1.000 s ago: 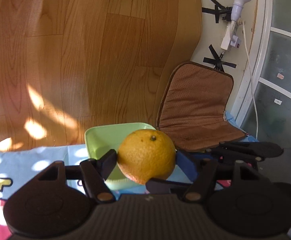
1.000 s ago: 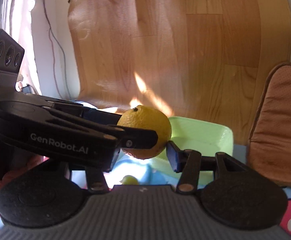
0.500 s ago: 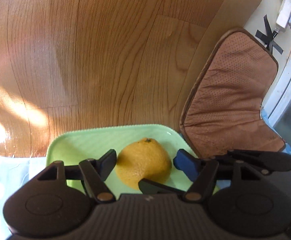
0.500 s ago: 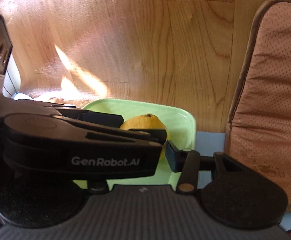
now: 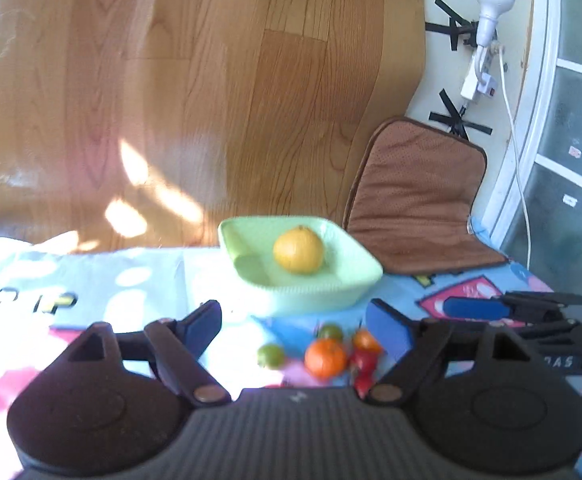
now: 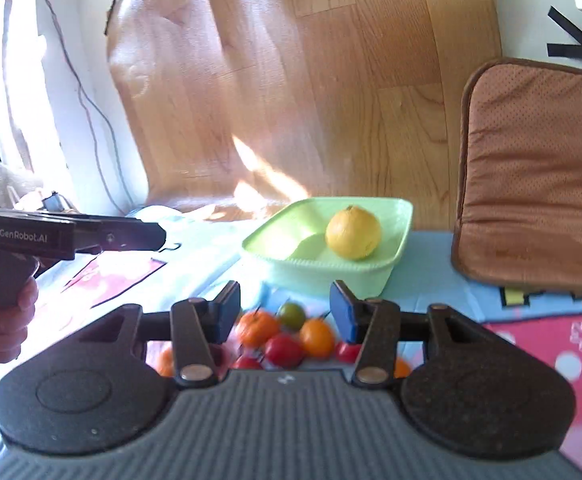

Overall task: Organize fruits
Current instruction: 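Carry the grapefruit into the green bowl and open the left gripper, then grasp a dark red plum with the left gripper while the right gripper grasps an orange tomato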

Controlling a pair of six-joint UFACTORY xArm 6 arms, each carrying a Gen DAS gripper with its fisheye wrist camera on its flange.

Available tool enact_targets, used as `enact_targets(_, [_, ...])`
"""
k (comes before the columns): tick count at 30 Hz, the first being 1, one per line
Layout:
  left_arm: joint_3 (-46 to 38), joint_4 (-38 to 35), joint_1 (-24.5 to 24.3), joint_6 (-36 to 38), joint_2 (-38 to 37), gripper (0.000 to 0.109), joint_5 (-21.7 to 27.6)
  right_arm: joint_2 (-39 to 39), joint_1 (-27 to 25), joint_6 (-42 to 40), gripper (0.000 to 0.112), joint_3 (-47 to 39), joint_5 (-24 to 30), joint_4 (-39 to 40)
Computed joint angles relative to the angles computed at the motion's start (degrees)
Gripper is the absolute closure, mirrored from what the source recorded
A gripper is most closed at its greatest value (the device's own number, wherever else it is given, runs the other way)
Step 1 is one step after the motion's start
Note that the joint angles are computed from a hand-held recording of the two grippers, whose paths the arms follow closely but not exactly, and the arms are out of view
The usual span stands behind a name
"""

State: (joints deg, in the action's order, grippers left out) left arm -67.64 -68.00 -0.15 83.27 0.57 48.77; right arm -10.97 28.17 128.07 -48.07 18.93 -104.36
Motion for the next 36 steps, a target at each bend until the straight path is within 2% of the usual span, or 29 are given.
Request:
enact_targets(3, [11.8,-0.7,4.4,5.6,-8.4,0.027,-1.6,-3.3,8.1,3.3,0.062,5.5,7.4,2.6])
enact_targets(5, [18.6,-2.2,6.2,10.1,-13.5,0.027,-2.2,-4.0,15.5,4.1,0.063,8.0,15.1,5.6])
enact_targets(8, [27.2,-5.1,7.9,15.0,-20.7,0.027,-1.0,-2.2,19.9,7.5,0.067,8.5,17.3,7.1])
enact_targets(9, [28.9,-6.1,7.7,16.1,-22.2,0.027,-1.2,-1.3,20.2,6.2,0.074,8.0,17.6,8.7])
enact_targets(10, [30.8,-7.4,7.0,17.3,-23.8,0.027,-2.2,-0.9,21.0,4.2,0.075,7.8,18.8,11.4])
enact_targets(12, [33.5,-9.1,3.5,18.3,-25.8,0.029,-7.3,-0.5,20.9,1.1,0.075,6.8,21.0,15.3])
enact_targets(15, [35.4,-10.4,-3.0,18.1,-26.6,0.038,-16.8,-0.3,19.4,-0.7,0.075,6.0,22.1,15.5])
enact_targets(20, [35.5,-13.8,-7.5,19.2,-25.4,0.042,-24.0,2.1,15.6,-3.3,0.074,3.8,20.1,15.8])
enact_targets(24, [33.7,-16.0,-9.3,20.2,-23.0,0.047,-27.7,4.8,13.9,-4.8,0.074,2.1,19.0,17.5])
enact_targets(26, [32.6,-13.9,-9.6,17.0,-21.2,0.056,-28.2,6.0,13.1,-5.5,0.074,1.0,18.9,18.6])
enact_targets(30, [31.6,-12.3,-10.3,13.8,-19.3,0.064,-28.4,7.1,11.4,-4.3,0.074,-0.2,17.4,18.6])
enact_targets(32, [31.7,-12.7,-10.5,13.7,-18.8,0.078,-28.3,7.5,10.6,-4.5,0.075,-0.6,16.3,18.5])
enact_targets(34, [31.9,-15.5,-10.7,16.1,-18.9,0.078,-28.7,7.4,10.7,-4.4,0.078,-0.4,15.8,18.5])
enact_targets(36, [32.0,-15.2,-10.0,15.3,-19.1,0.078,-27.8,6.5,12.0,-4.6,0.078,0.3,16.9,18.4])
